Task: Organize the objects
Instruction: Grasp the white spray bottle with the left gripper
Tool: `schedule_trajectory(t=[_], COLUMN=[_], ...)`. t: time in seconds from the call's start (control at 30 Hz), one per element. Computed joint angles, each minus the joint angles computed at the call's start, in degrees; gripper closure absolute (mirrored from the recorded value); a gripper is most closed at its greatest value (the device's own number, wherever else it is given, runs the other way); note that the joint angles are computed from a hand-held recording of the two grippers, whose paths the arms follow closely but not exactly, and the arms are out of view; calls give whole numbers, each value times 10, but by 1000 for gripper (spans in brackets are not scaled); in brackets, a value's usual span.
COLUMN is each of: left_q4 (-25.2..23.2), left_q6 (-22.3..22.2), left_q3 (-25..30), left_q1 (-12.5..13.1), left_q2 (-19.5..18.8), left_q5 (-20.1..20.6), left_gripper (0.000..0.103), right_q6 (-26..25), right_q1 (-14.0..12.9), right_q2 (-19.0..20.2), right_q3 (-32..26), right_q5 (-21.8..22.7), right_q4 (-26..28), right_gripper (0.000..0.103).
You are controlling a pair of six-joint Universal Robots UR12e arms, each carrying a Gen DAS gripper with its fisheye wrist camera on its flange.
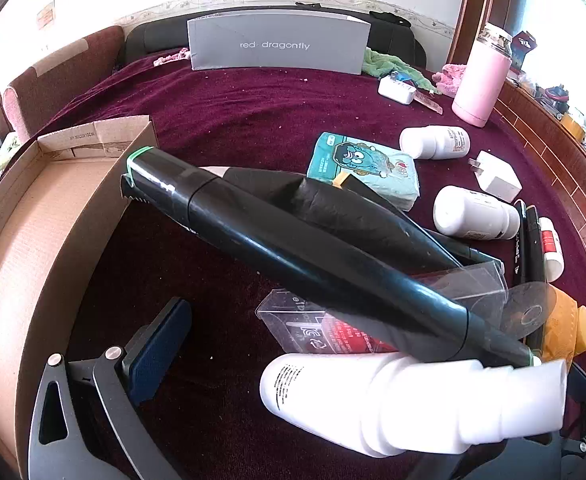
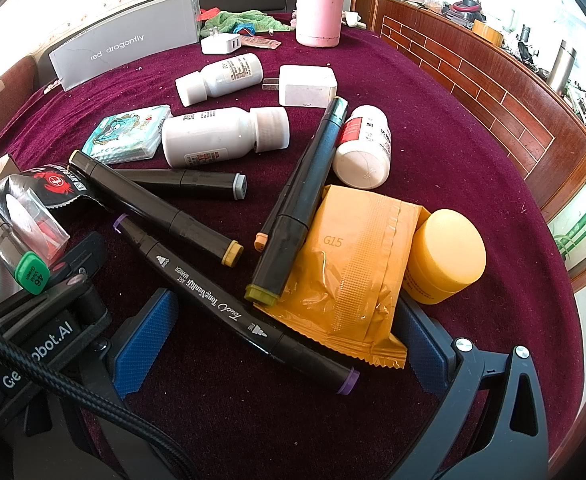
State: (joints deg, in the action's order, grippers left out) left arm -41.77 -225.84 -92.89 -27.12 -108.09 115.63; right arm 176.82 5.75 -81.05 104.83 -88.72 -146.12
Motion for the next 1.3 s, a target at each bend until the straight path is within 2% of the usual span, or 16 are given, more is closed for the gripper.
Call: schedule_trajectory(t=[0.2,0.3,0.37,0.4,0.57,0.67,0.73,0.83,0.9,1.0,1.1,1.17,1.23,1.27,1.3], left_q4=[-2,-51,-107,-118,-60,-51,-52,22,62,55,77,99,101,96,94], left_q6=[-2,-30,1,19,72,84,92,82,91,110,134,163,188,200,213], left_q3=[1,20,41,51,12,9,8,-39,-63,-76,-92,-101,-101,-100,-100], left_q1=[0,-6,-1,6,16,16,21,32,29,21,21,16,8,3,0], left_q2=[0,-9,-5,-10,14,13,17,49,68,86,99,104,102,101,101], left_q5=[1,17,-16,-43,-103,-101,-123,-182,-167,-123,-110,-96,-76,-65,-64], left_gripper=[2,2,1,2,2,1,2,2,2,2,2,2,2,2,2], right_q6=[0,1,1,1,-55,-76,-83,-86,-85,-75,-74,-53,-22,-19,-22], right_q1=[0,0,0,0,-10,-14,-14,-18,-25,-40,-51,-66,-84,-83,-84], right_q2=[1,1,1,1,-2,-6,-8,-8,-15,-33,-58,-79,-95,-92,-89], right_q3=[-2,-2,-2,-3,-19,-10,-6,-12,-8,10,40,72,104,105,103], right_q5=[0,0,0,2,30,39,38,53,67,100,116,155,197,204,211], right_q4=[1,1,2,3,69,60,54,72,79,52,-10,-94,-181,-191,-177], right_gripper=[0,0,0,0,0,0,0,0,2,3,3,3,0,0,0])
